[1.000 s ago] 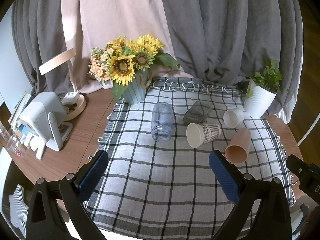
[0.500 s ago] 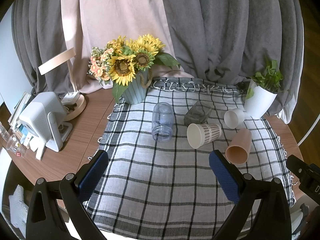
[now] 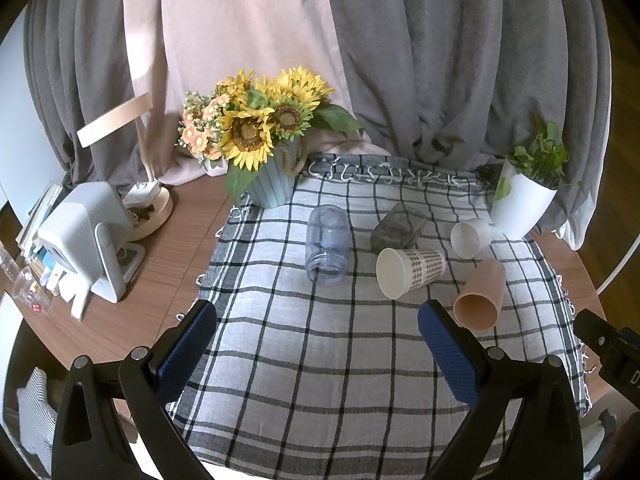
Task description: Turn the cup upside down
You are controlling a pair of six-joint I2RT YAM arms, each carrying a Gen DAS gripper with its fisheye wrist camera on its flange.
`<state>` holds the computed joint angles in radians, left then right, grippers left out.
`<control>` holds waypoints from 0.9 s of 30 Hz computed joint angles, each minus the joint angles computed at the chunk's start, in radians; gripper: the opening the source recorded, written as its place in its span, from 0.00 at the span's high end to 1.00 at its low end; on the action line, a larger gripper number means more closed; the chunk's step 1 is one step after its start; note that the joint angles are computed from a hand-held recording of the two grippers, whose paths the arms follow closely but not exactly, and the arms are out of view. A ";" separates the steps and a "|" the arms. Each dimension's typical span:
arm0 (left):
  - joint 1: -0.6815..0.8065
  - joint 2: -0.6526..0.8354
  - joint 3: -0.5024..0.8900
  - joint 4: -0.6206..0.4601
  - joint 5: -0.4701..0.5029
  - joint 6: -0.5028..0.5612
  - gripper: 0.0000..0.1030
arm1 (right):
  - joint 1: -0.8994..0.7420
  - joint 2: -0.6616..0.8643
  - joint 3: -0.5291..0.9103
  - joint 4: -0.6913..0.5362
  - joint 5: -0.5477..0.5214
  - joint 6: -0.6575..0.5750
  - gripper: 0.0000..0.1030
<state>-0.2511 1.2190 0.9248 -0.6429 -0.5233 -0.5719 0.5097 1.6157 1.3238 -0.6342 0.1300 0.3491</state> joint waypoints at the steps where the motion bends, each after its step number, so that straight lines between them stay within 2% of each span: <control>1: 0.000 -0.001 -0.002 0.001 0.001 0.000 0.00 | 0.000 -0.001 0.000 -0.001 0.000 0.001 0.01; 7: 0.004 0.003 -0.009 0.011 0.008 0.003 0.00 | 0.000 0.001 0.000 0.000 -0.001 -0.001 0.01; 12: 0.082 0.046 -0.010 0.048 0.062 0.048 0.00 | 0.001 0.020 -0.012 0.016 -0.028 -0.017 0.01; 18: 0.213 0.145 0.039 0.074 0.190 0.113 0.00 | 0.019 0.172 0.112 0.007 -0.041 -0.003 0.01; 27: 0.329 0.400 0.219 0.109 0.275 0.253 0.00 | 0.041 0.340 0.307 -0.041 -0.022 0.056 0.01</control>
<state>0.0780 1.6189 1.1437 -0.5339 -0.2485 -0.3184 0.5507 1.9553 1.6311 -0.6756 0.1076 0.4051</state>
